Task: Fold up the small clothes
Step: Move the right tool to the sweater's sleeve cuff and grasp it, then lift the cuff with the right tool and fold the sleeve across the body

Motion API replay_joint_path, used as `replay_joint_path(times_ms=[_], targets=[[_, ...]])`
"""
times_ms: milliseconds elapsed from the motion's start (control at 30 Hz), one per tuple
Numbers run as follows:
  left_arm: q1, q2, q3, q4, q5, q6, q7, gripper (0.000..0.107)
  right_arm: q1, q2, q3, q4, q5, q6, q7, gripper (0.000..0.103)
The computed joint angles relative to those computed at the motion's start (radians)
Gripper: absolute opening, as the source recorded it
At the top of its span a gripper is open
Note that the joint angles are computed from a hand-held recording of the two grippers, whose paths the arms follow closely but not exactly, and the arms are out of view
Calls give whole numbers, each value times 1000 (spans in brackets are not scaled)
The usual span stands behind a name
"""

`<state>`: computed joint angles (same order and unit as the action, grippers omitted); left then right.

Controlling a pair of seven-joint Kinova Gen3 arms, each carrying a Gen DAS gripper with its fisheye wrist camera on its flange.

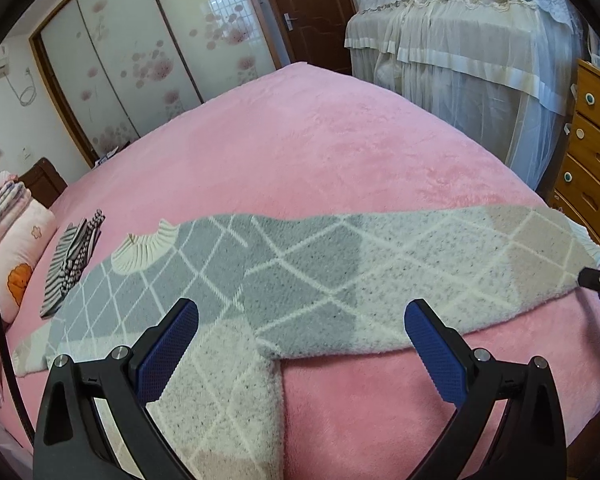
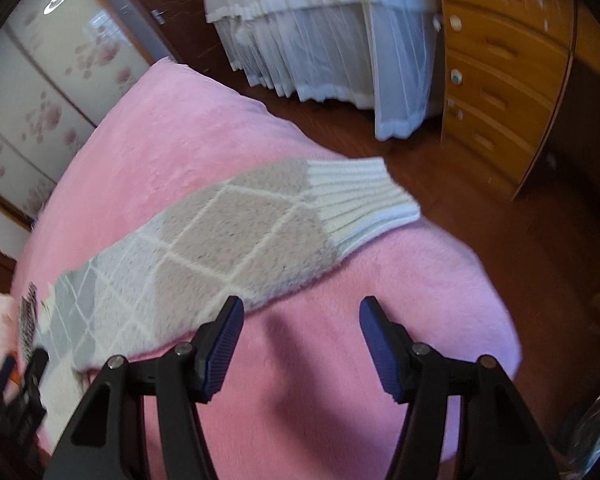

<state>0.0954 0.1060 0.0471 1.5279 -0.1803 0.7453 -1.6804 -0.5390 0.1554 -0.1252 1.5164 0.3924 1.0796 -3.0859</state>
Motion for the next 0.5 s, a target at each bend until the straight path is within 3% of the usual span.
replay_joint_path(times_ms=[100, 167, 233, 333, 500], targets=[[-9, 6, -4, -12, 16, 25, -5, 102, 13, -6, 10, 34, 11, -62, -29, 60], [-21, 12, -8, -26, 34, 50, -12, 102, 23, -4, 16, 46, 17, -95, -39, 51], [-30, 17, -11, -37, 46, 69, -15, 102, 32, 9, 19, 37, 16, -100, -30, 34], [-47, 17, -18, -49, 62, 89, -24, 102, 22, 25, 24, 17, 38, -79, -23, 15], [-94, -1, -38, -62, 94, 105, -57, 102, -62, 49, 20, -57, 170, 38, -45, 9]])
